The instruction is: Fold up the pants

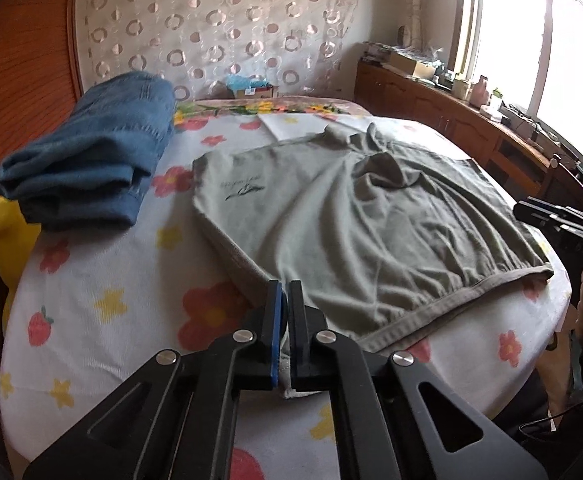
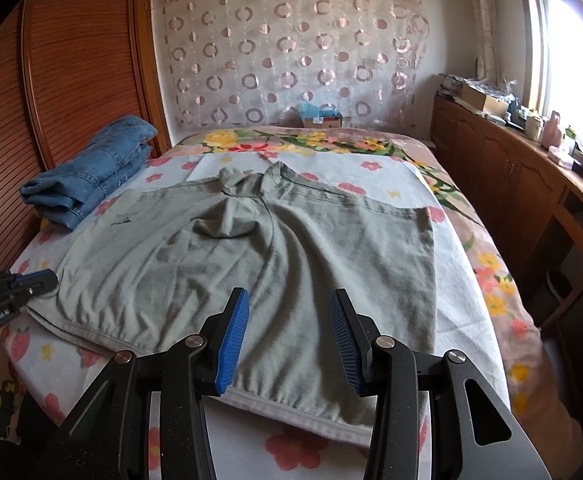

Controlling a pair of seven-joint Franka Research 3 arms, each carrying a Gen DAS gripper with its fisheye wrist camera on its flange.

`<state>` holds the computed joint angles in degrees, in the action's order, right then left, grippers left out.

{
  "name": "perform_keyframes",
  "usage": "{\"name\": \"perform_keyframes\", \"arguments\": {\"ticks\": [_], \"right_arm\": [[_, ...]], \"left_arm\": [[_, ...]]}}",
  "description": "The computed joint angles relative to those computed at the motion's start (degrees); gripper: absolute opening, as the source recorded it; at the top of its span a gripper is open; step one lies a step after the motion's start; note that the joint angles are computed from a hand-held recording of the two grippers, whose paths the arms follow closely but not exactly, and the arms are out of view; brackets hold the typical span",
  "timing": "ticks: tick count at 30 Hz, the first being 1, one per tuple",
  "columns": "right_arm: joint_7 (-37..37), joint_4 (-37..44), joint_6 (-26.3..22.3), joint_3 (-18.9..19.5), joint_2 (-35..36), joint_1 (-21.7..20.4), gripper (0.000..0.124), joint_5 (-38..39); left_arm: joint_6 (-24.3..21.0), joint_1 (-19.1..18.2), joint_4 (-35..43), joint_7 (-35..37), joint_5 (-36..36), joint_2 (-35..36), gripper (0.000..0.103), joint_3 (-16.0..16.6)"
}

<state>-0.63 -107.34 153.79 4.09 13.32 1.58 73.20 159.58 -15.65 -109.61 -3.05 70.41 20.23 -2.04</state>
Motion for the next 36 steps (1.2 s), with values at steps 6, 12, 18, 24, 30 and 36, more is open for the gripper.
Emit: {"name": "perform_keyframes", "arguments": {"ticks": [6,12,18,24,30,36], "right_arm": [[0.95,-0.28,0.01,-0.22,-0.39,-0.06,0.044,-0.55],[1.64,-0.62,0.14,-0.32,-0.82,-0.01,0.044,-0.63],[1.80,0.01,-0.51,-0.65,-0.45,-0.73,0.044,-0.10],[1.45,0.15,-0.82,-0.98,-0.42,-1.66,0.044,1.37],[1.33,-0.19,-1.20,-1.43,-0.61,-2.51,0.044,2.99],[0.46,-0.63,-1.50,-2.20,-1.14,-3.32,0.044,5.52]], "left_arm": [[0.03,-0.45,2.19,2.22,-0.36,0.88,0.002,-0.15],[0.38,-0.81,3.65,3.57,-0.54,1.12,0.002,0.03],[1.58,-1.10,8.38,8.81,-3.01,3.24,0.002,-0.12],[2.42,-1.99,15.55,18.38,-9.67,7.32,0.002,-0.43],[1.46,-3.80,24.01,29.77,-17.88,12.27,0.002,-0.85],[-0.91,-5.11,35.38,42.38,-27.14,18.84,0.002,-2.59]]}}
